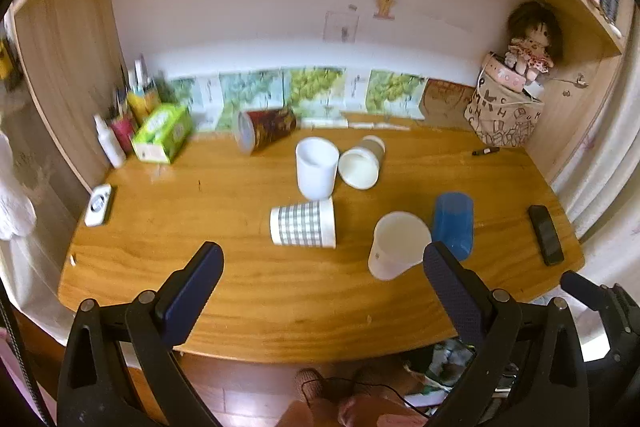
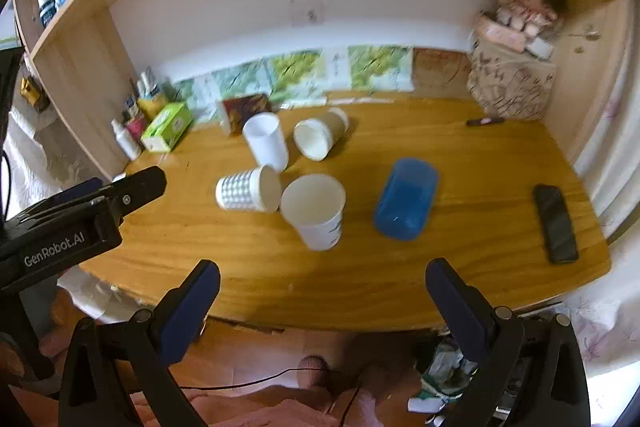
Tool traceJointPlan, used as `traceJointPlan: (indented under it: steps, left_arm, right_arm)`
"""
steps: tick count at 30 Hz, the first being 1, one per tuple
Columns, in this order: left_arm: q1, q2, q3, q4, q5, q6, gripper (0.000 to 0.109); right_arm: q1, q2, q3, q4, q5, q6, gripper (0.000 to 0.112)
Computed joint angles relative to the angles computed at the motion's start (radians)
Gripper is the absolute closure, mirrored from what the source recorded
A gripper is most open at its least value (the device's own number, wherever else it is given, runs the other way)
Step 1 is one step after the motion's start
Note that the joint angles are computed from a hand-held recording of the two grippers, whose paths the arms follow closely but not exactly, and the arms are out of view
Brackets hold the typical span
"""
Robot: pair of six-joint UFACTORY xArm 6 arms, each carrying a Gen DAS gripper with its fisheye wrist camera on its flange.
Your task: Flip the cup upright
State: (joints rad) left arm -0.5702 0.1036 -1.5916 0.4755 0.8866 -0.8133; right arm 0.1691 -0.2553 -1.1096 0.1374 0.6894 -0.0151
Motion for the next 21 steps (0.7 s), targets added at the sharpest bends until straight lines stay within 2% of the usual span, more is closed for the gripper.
traceJointPlan:
  steps: [3,11,21]
  left_arm:
    - [-0.023,0.025,-0.043,0.072,0.018,-0.020,0.008]
    - [-0.070,0.061,-0.111,0.229,0.084,-0.119,0.008]
    - [-0.090,0.140,-0.214,0.257,0.152,-0.138,0.008]
  right_arm:
    - [-0.016,-0.021,0.027,-0.009,-0.048,0.014,0.009]
    - [-0.077,-0.010,0.039,0.103,-0.143,-0.029,0.009]
    - [-0.099,0.042,-0.004,0.246,-0.200,-0.193,0.009]
